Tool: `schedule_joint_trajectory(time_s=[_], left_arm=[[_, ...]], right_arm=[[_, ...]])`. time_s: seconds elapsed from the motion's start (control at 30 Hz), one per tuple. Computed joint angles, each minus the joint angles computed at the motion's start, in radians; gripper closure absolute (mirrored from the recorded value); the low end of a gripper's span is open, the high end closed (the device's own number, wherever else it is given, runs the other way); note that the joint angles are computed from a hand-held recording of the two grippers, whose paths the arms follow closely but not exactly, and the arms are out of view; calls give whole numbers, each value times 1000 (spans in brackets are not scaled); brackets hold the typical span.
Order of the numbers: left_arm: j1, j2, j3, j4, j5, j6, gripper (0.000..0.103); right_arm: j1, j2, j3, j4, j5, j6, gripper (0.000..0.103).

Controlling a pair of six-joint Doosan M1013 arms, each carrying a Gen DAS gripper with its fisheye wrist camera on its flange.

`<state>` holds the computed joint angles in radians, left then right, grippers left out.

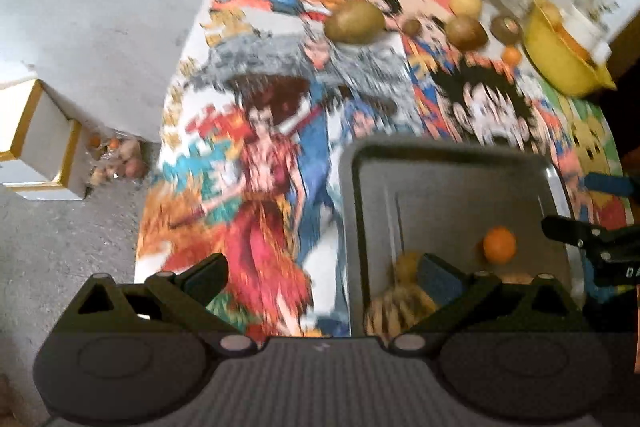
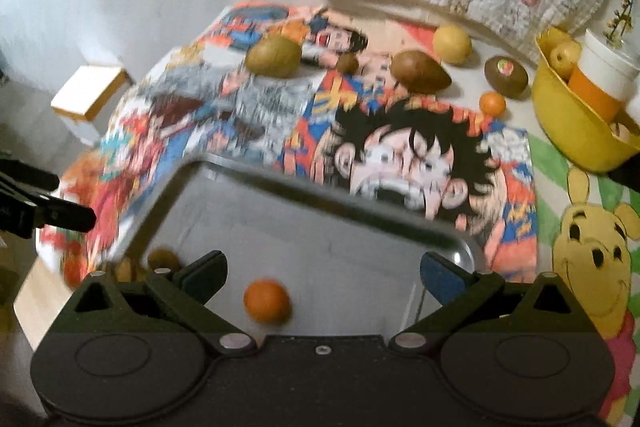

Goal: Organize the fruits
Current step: 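Lift both tools from the tray back toward the remaining fruits, then grasp the brown-green potato-like fruit with the left tool while the right tool grasps a small brown fruit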

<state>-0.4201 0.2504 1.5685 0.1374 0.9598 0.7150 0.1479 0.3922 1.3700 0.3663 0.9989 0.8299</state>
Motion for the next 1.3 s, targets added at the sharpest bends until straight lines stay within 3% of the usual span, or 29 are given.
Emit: schedule_joint_trajectory(time_s=[0.2, 0.43, 0.6, 0.8, 1.03, 1.3], left_arm=[[22, 52, -64, 21, -7, -23, 0], [47, 129, -158, 14, -10, 76, 0], [60, 176, -220, 58, -6, 106, 0], [84, 234, -286, 74, -7, 49, 0], [111, 285, -327, 65, -48, -53, 1], [121, 325, -363, 75, -79, -138, 3]], right_arm=[[4, 54, -72, 39, 2, -35, 1], [22, 115, -160, -8, -10, -191, 1], [26, 181, -254, 11, 32, -287, 1], [36, 266, -374, 41, 84, -349, 2], [56, 329, -454, 34, 79, -450, 13], [69, 392, -535, 59, 98, -446, 25]])
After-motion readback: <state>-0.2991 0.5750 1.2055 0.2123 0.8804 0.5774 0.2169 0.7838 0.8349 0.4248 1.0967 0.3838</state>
